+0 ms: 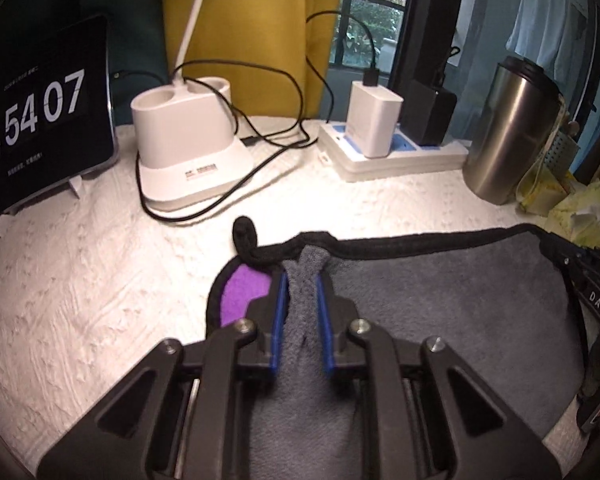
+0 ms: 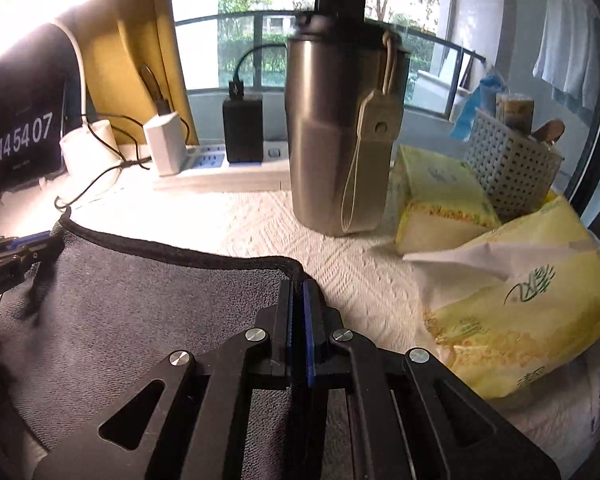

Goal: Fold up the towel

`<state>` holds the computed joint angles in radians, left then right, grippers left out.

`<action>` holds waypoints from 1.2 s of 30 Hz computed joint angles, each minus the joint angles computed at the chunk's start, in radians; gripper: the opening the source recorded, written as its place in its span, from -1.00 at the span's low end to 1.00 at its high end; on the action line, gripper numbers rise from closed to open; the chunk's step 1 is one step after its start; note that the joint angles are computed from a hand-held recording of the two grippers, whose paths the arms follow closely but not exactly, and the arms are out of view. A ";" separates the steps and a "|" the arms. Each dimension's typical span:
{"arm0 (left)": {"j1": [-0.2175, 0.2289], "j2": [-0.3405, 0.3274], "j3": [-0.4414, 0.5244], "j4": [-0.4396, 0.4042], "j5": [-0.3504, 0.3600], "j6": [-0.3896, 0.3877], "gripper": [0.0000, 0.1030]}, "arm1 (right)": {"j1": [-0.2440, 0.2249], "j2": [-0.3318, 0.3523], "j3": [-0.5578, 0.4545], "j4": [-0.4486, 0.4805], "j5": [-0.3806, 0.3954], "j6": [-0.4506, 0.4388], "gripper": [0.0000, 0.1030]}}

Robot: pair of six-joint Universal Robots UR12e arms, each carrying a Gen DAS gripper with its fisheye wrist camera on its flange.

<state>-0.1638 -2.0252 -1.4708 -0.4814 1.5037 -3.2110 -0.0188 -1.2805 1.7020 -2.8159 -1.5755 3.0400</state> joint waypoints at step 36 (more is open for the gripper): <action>-0.006 0.082 -0.060 0.040 0.017 -0.013 0.20 | 0.012 -0.065 0.026 0.041 -0.002 0.027 -0.22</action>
